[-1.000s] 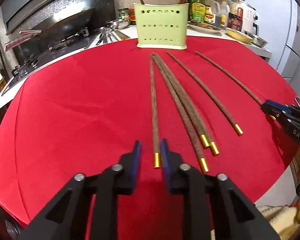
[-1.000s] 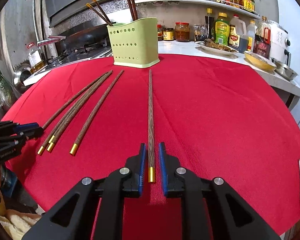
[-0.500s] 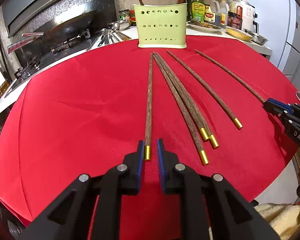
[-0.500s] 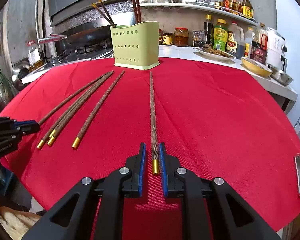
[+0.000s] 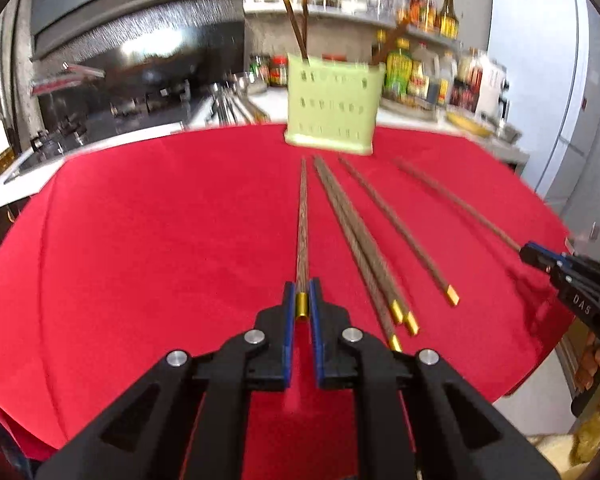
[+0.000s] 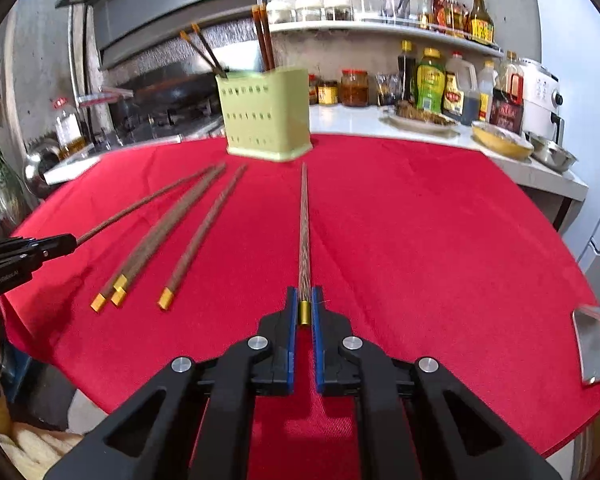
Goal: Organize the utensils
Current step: 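Lift both chopsticks upright and carry them above the green holder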
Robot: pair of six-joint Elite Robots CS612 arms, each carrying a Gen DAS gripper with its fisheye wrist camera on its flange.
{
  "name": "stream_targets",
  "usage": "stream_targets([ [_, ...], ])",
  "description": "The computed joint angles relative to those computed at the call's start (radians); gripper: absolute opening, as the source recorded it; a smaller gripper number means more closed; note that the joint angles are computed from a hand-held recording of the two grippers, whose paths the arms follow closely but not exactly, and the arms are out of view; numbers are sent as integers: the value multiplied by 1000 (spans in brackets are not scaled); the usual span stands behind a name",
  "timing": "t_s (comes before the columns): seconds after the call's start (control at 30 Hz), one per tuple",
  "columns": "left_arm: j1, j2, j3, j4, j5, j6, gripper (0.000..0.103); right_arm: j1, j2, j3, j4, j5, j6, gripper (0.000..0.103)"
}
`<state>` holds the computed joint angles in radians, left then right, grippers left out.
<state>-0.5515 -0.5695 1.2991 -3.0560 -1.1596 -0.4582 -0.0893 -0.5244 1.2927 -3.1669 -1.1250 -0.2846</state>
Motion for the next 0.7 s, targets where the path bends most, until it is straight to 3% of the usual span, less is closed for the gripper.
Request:
stream_targets([
  [0.37, -3, -40, 12, -298, 132, 137, 7, -7, -28, -45, -131, 116, 74, 7],
  [0.53, -7, -40, -17, -351, 166, 209, 7, -3, -32, -97, -173, 146, 104, 7],
  [0.7, -3, -44, -25, -362, 156, 222, 7, 5, -34, -135, -179, 143, 95, 7],
])
